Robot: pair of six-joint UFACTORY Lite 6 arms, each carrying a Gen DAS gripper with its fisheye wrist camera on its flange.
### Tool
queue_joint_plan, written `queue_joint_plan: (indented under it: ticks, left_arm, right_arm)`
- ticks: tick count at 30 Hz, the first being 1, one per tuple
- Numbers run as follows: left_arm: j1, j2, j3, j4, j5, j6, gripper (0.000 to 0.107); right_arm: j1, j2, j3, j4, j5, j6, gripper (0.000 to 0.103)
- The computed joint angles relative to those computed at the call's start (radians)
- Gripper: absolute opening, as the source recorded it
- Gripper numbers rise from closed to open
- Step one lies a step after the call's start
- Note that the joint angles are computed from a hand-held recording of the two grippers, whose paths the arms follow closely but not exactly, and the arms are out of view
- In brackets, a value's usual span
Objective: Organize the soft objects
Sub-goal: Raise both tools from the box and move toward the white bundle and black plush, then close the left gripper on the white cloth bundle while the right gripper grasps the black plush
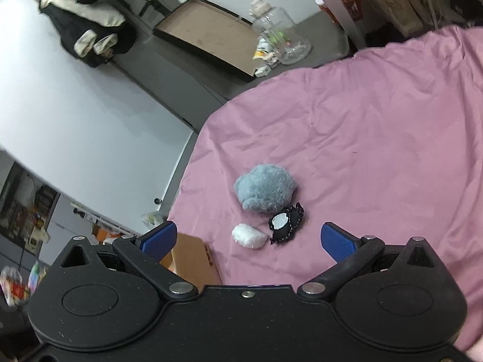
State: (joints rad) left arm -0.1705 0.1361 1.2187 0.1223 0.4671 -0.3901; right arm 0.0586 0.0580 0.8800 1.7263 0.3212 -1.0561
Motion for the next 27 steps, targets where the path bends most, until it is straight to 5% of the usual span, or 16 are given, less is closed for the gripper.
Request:
queue_joint_plan:
  ticks: [14, 27]
  left_arm:
    - [-0.046, 0.276, 0.205, 0.038, -0.022, -0.082, 0.069]
    - [-0.079, 0.558, 0.454, 0.028, -0.021, -0.1, 0.053]
  right_arm:
    - [-0.087, 0.248, 0.057, 0.317, 0.128, -0.313, 0.093]
    - [-0.122, 0.513, 0.21, 0.358, 0.216, -0.335, 0.056]
